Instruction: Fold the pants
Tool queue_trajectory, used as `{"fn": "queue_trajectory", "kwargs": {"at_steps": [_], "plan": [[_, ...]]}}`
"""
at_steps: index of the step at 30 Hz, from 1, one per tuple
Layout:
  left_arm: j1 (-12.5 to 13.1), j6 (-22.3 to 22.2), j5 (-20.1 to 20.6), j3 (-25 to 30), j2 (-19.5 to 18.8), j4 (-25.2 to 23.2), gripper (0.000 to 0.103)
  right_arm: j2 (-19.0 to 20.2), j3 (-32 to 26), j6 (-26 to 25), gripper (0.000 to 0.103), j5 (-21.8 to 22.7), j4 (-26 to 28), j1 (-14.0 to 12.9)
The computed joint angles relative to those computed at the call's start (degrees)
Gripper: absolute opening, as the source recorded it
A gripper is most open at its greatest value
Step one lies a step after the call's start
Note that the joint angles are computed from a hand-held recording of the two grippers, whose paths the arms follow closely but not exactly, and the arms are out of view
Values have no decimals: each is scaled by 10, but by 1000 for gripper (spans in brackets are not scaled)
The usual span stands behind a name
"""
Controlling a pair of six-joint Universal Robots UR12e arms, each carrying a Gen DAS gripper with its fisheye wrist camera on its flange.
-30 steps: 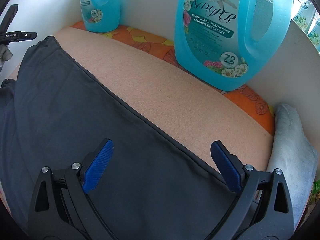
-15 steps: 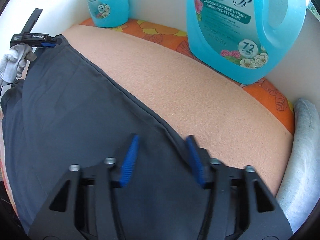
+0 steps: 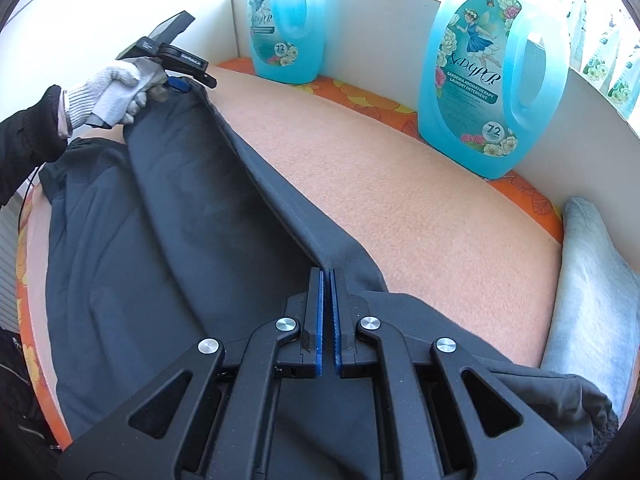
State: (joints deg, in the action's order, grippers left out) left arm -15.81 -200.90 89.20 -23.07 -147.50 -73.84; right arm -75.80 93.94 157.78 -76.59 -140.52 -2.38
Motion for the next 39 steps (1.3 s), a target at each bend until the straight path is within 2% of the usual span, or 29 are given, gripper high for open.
{"fn": "queue_trajectory", "kwargs": {"at_steps": [3, 5, 7, 8, 12, 18, 27, 31, 34, 37, 39], "plan": [[-6, 14, 26, -23, 9, 25, 73, -5, 9, 2, 4, -10, -9, 6], [-12, 22, 59, -57, 24, 58, 54, -4, 10, 10, 4, -16, -14, 9], [-12, 18, 67, -84, 37, 84, 10, -3, 10, 15, 4, -26, -24, 11], [-8, 7, 52, -102, 47, 97, 5, -2, 10, 18, 4, -29, -30, 12], [4, -7, 5, -161, 75, 150, 4, -4, 14, 31, 4, -37, -49, 11], [14, -23, -25, -251, 127, 268, 2, -13, 20, 50, 4, -61, -83, 15], [26, -19, -41, -394, 226, 424, 2, -62, 54, 52, 4, -75, -119, 26], [35, -26, -42, -486, 286, 496, 2, -95, 79, 53, 4, -58, -118, 28], [40, -15, -39, -550, 326, 521, 2, -118, 103, 53, 4, -52, -111, 35], [37, 10, -32, -576, 341, 501, 2, -129, 122, 57, 4, -55, -90, 43], [33, 28, -27, -576, 342, 479, 2, -136, 133, 72, 4, -35, -72, 42]]}}
